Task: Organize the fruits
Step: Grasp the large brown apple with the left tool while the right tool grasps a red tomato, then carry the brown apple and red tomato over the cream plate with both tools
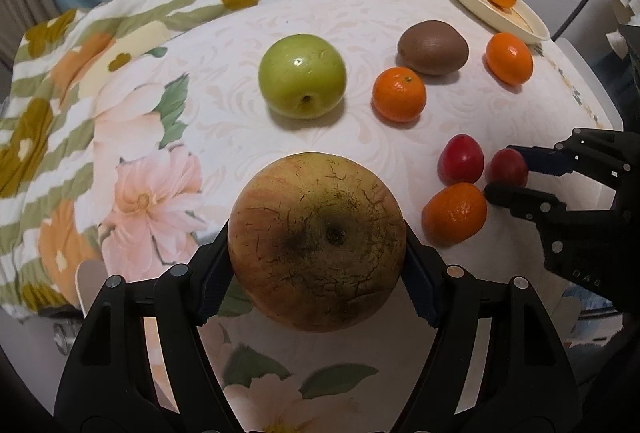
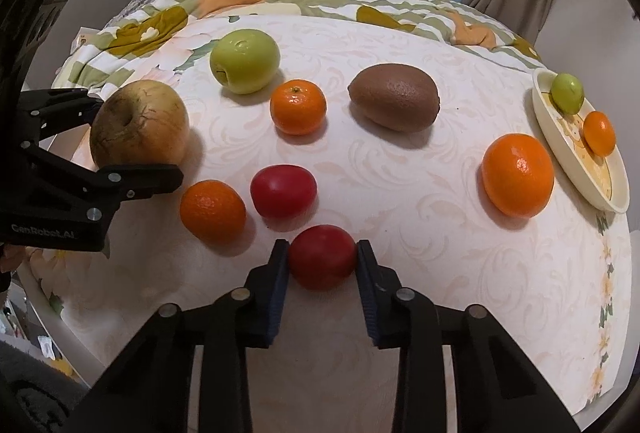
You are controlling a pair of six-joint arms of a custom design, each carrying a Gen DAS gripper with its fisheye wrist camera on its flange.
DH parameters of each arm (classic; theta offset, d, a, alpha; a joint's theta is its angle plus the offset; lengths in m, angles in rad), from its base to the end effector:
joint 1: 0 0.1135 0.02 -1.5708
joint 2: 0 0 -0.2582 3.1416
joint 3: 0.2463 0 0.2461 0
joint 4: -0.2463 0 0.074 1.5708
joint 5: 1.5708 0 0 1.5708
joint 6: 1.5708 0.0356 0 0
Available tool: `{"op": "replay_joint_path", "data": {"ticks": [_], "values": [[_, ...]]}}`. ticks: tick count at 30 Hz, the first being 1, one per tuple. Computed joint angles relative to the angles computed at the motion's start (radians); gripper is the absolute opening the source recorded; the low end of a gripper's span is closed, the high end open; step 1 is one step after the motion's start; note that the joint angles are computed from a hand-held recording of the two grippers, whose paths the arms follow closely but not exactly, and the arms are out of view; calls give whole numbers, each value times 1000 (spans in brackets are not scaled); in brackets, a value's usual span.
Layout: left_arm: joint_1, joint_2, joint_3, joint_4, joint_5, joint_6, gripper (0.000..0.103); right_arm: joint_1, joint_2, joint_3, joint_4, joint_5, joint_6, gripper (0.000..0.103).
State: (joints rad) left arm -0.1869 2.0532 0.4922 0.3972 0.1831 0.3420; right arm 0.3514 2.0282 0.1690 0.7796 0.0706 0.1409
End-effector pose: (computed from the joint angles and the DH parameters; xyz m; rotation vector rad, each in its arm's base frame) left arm 0.2398 -0.0519 0.0041 0.7594 2.6073 -0.2051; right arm 0.1655 0.0580 0.0027 -0.2548 2.6354 0.0710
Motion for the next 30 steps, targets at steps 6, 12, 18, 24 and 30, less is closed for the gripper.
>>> {"op": "replay_joint_path", "data": {"ticks": [6,12,18,24,30], "values": [[31,-53,-33,-18,15,-7,81,1,-101,-21,-59,7,4,30],[61,-178,-74,-80,36,-25,81,-10,-297,-56,-186,2,3,30],[58,-360,-93,-196,46,-67,81,-25,-635,-80,-451,6,8,30],[-27,-536,-75,-317,1,-156,81,-136,-985,-61,-764,-31,-59,30],[-189,-622,-21,-370,-87,-318,81,-433,-1175,-23,-947,-203,-267,30]]}}
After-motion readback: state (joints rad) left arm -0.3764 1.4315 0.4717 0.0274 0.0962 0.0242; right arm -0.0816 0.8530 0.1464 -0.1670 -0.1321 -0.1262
